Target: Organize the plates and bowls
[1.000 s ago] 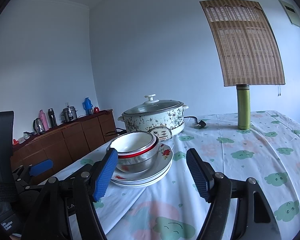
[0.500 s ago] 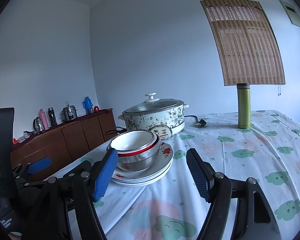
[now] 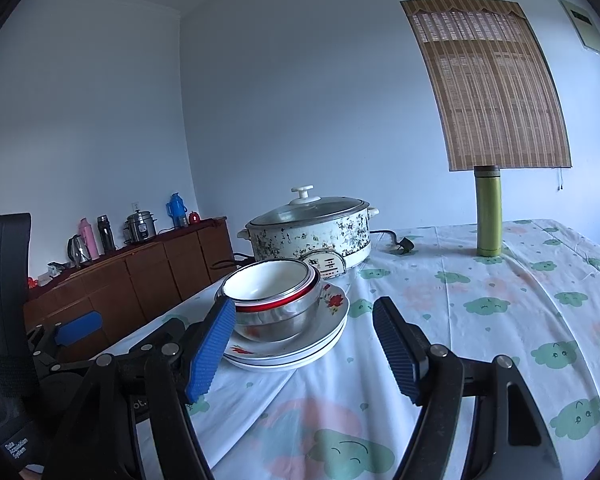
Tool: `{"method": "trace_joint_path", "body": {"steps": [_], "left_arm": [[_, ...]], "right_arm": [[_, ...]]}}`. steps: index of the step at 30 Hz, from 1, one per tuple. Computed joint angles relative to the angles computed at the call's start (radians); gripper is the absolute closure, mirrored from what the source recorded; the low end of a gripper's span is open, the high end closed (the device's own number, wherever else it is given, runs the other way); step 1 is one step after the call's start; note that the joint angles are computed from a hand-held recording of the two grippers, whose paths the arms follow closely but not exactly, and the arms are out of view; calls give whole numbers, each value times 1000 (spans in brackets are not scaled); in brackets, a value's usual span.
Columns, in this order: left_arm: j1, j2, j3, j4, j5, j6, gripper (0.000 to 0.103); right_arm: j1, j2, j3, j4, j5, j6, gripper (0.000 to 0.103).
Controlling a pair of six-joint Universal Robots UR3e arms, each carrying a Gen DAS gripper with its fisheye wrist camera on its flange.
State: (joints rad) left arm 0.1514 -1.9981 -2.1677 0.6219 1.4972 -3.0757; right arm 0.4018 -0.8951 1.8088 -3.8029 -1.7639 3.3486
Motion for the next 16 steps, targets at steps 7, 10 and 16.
{"method": "trace_joint_path", "body": {"steps": [7, 10, 16], "left_arm": [[-14, -12, 5, 23, 22, 7, 0], [-17, -11, 8, 19, 26, 9, 0], [-19, -9, 14, 5, 30, 3, 0]], "right_arm": [[-1, -5, 5, 4, 7, 2, 30], [0, -2, -1, 8, 5, 2, 30], [1, -1, -4, 12, 1, 6, 27]]}}
